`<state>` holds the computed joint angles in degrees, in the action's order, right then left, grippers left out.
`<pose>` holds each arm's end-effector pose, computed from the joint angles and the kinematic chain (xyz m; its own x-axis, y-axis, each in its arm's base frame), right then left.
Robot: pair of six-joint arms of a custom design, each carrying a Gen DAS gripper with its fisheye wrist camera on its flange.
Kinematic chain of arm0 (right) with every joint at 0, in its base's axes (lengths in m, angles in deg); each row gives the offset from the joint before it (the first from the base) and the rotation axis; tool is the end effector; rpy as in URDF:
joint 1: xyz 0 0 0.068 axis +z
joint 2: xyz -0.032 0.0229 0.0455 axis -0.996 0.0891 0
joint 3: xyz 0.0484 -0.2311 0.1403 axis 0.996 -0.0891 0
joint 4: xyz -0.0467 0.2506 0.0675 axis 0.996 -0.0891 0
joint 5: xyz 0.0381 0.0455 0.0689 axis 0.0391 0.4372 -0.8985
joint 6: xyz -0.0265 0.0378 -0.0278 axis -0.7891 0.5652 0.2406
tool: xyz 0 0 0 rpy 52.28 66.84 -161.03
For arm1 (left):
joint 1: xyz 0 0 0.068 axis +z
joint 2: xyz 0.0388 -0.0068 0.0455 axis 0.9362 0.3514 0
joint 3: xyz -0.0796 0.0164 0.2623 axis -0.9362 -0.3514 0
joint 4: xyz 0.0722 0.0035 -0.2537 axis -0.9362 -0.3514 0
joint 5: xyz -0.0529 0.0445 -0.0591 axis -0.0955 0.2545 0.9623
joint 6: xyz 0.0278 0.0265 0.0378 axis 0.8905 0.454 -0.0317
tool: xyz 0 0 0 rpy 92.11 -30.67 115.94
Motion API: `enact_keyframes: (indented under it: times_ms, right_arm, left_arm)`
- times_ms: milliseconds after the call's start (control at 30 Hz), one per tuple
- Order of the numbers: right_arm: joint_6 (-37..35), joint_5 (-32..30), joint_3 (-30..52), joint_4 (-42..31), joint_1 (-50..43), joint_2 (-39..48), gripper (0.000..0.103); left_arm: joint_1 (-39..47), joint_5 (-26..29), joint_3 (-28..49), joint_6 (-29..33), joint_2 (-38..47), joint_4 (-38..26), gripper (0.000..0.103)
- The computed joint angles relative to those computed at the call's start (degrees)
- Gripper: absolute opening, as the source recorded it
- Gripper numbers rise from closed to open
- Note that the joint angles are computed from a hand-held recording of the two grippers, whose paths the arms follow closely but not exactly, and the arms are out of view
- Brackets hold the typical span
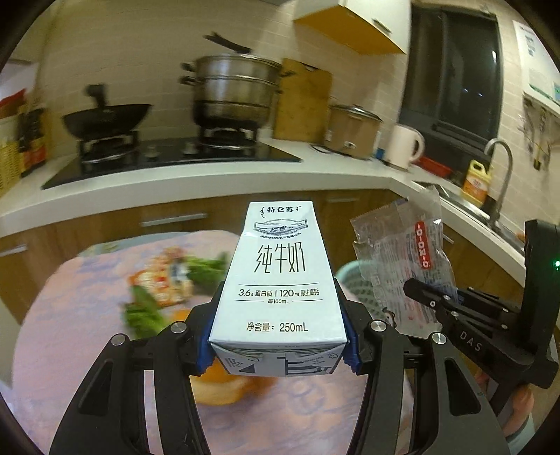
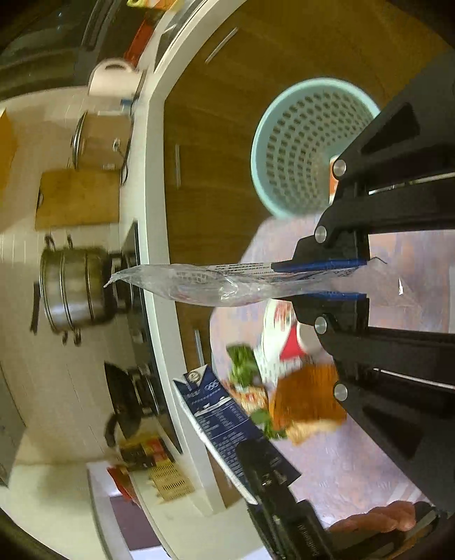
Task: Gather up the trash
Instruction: 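Carry the carton and clear bag over the blue basket and open both tools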
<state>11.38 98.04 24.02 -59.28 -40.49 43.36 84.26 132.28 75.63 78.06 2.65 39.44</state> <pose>0.2073 0.1703 0.2730 -0.5364 0.3069 -0.7862 0.3027 0.9395 0.1602 0.2950 0.0504 0.2479 -0.4669 0.2603 -0.8452 0.6628 0.7357 -0.1396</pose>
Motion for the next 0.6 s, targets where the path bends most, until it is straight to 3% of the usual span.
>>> enact_keyframes:
  times_ms: [233,600]
  right_arm:
    - [-0.11,-2.02,-9.83,-1.15,-7.67,-10.64,0.008]
    - [-4.08,-17.36,-24.23,7.89,-27.47,-15.37,0.008]
  left_arm:
    - [-15.36,-9.33,-6.69,-7.47,-2.73,9.44,0.053]
    - [-34.20,-20.60,-4.74,-14.93,6.20,14.47,0.053]
